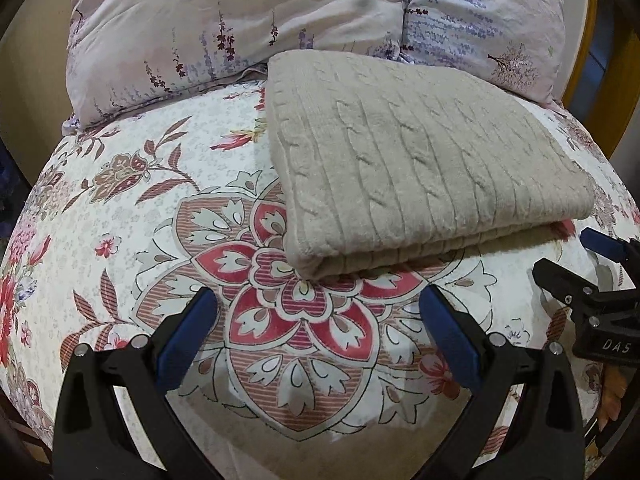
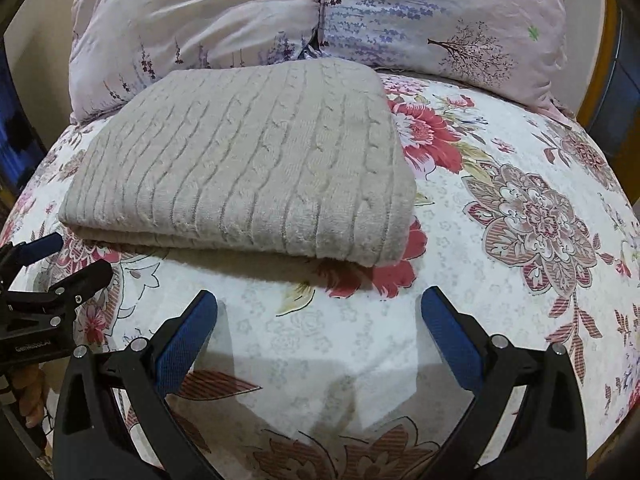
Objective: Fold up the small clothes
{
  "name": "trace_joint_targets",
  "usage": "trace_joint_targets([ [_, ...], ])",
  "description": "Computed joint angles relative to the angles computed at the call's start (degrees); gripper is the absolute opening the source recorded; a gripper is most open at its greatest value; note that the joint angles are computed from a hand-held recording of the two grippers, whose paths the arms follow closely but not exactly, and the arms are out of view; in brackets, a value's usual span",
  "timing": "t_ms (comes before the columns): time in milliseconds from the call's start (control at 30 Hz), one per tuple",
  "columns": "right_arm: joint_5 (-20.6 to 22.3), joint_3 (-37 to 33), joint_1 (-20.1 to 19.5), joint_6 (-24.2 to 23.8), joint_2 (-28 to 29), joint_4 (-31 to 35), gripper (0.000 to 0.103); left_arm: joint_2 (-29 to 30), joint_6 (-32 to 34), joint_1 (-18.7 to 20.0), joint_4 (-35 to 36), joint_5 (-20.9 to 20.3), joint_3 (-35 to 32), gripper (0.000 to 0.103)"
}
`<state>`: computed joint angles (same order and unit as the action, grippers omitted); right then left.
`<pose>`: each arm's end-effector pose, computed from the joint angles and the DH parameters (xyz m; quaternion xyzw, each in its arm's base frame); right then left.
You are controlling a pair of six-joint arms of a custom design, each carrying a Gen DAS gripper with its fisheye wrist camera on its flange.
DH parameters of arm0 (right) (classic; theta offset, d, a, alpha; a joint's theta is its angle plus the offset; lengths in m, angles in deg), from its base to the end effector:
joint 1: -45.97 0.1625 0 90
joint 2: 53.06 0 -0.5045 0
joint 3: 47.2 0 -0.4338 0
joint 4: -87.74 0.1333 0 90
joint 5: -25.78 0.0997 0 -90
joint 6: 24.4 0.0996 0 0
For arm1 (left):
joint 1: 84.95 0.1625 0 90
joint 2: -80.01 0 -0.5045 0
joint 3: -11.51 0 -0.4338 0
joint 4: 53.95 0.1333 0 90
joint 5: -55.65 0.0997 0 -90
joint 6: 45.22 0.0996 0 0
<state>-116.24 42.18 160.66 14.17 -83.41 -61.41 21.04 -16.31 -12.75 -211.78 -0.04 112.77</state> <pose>0.3666 -0.6662 -0.0156 -0.1090 -0.8921 0.2308 0.3729 -0.0356 -0.7305 0.2717 0.3096 0.8814 -0.1824 0.3068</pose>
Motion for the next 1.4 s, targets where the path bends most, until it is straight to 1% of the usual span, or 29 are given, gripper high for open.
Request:
trace_joint_targets([
  [67, -0.5, -0.4, 0.1, 0.2, 0.2, 1.2, 0.102, 0.1, 0.2, 0.0, -0.7, -0.2, 0.1, 0.101],
  [367, -0.7, -0.2, 0.1, 0.2, 0.2, 0.5, 0.102, 0.4, 0.7, 0.2, -1.5, -0.8, -0.1, 0.101],
  [1400, -0.9, -0.1, 0.3, 0.4, 0.3, 0.3, 0.102, 0.4, 0.7, 0.2, -1.6, -0.8, 0.0, 0.101],
])
